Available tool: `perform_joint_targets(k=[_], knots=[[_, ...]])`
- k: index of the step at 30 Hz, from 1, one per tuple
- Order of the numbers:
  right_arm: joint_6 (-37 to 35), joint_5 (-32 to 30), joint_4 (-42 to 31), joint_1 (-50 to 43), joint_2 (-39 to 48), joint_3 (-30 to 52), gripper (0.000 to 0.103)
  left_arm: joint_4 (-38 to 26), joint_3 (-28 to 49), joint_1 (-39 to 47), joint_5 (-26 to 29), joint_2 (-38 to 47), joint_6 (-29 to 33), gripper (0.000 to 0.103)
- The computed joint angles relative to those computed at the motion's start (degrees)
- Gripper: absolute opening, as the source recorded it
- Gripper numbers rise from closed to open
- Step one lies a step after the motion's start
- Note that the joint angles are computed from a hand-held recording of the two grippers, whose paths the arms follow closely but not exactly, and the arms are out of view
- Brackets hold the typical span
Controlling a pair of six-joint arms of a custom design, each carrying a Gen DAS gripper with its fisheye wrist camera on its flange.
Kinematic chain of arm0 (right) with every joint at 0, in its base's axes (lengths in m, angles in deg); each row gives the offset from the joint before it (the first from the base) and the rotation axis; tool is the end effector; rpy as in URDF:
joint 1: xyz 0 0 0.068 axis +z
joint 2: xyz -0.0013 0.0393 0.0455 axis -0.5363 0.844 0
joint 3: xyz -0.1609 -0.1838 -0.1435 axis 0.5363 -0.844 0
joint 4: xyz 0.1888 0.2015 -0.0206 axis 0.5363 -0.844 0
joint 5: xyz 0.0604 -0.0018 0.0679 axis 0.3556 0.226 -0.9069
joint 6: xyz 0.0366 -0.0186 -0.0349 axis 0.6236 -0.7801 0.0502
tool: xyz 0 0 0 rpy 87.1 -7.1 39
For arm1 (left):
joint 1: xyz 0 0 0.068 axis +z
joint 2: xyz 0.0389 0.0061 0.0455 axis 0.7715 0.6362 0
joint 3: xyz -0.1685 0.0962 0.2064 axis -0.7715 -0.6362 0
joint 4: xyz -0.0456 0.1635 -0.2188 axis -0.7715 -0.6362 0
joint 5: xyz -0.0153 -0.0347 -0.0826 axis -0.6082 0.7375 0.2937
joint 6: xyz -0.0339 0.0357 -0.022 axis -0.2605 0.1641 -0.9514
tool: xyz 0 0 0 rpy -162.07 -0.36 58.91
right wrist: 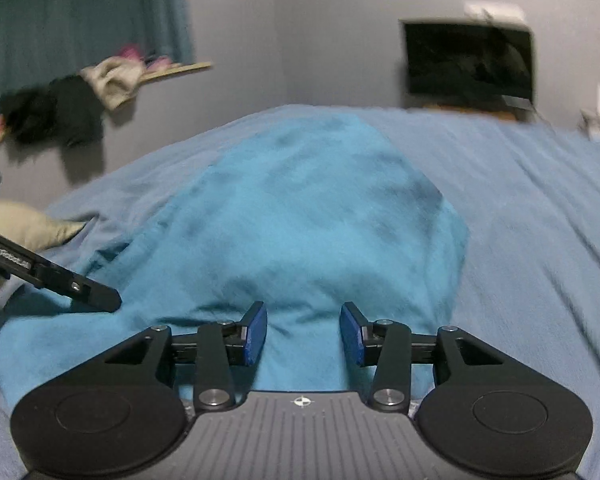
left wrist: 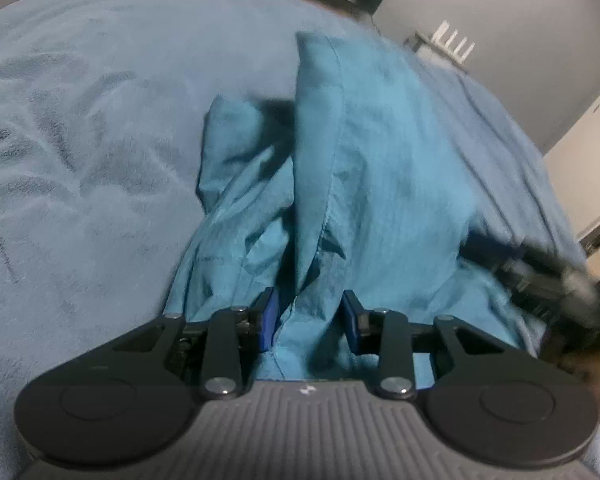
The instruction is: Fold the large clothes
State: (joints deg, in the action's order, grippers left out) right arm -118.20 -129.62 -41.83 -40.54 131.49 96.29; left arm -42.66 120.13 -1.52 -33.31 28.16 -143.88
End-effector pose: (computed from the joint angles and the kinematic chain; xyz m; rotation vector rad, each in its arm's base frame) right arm 0.3352 -0.0217 0.1355 -1.0014 1.9441 0.4905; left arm 0.1595 -0.1772 0.1444 -0.6055 2.3700 -0.3432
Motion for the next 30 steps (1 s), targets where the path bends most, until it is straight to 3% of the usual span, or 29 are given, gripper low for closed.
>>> perform_joint_targets(k=[1, 3, 5, 9, 13, 15, 16, 17, 20, 23, 26, 30], knots=[[-0.2, -2.9, 0.0, -0.3, -0.6, -0.1, 0.030, -1.1, 0.6, -0.3, 0.2, 0.3, -0.1, 0.032], [4.5, -5.2, 6.3, 0.1, -2.0, -1.6, 0.030, -2.5, 1.2, -0.8, 0.2, 0.5, -0.2, 0.032], [9.1, 0.0, 11.7, 3.0, -1.2, -0.7, 0.032, -2.4, 1.6, -0.8, 0.5, 1.4, -0.5, 0.032], [14.9, 7.3, 10.2, 9.0, 6.4, 8.2, 0.032, -3.2, 1.8, -0.3, 1.3, 1.5, 0.8, 0.032], [7.9, 10.5, 5.3, 14.2, 11.6, 13.4, 0.032, -4.3, 1.9, 0.3, 2.3, 2.1, 1.0, 0.032], [8.5, 7.0, -1.2, 13.4, 13.2, 18.4, 0.034, -3.3, 1.2, 0.5, 2.7, 1.4, 1.1, 0.032], [10.0, 3.5, -4.8, 11.9, 13.8, 20.8, 0.039, -2.9, 0.8, 0.5, 2.8, 0.9, 1.1, 0.032], [12.5, 0.2, -7.0, 10.0, 14.1, 22.7, 0.051, -2.7, 0.6, 0.6, 3.0, 0.8, 1.2, 0.032], [21.3, -7.3, -4.4, 3.5, 14.7, 24.6, 0.081, -2.1, 0.2, 1.1, 3.5, 0.6, 1.9, 0.032], [24.1, -8.0, -15.7, -0.6, 21.3, 36.3, 0.083, -2.3, 0.0, 1.6, 3.9, 0.4, 2.9, 0.033], [22.1, -8.5, -35.0, -2.2, 32.1, 52.8, 0.086, -1.8, -0.1, 2.0, 4.1, 0.7, 3.2, 0.033], [18.7, -12.7, -55.0, -2.5, 45.9, 70.5, 0.089, -1.6, -0.2, 2.2, 4.3, 0.6, 3.2, 0.033]])
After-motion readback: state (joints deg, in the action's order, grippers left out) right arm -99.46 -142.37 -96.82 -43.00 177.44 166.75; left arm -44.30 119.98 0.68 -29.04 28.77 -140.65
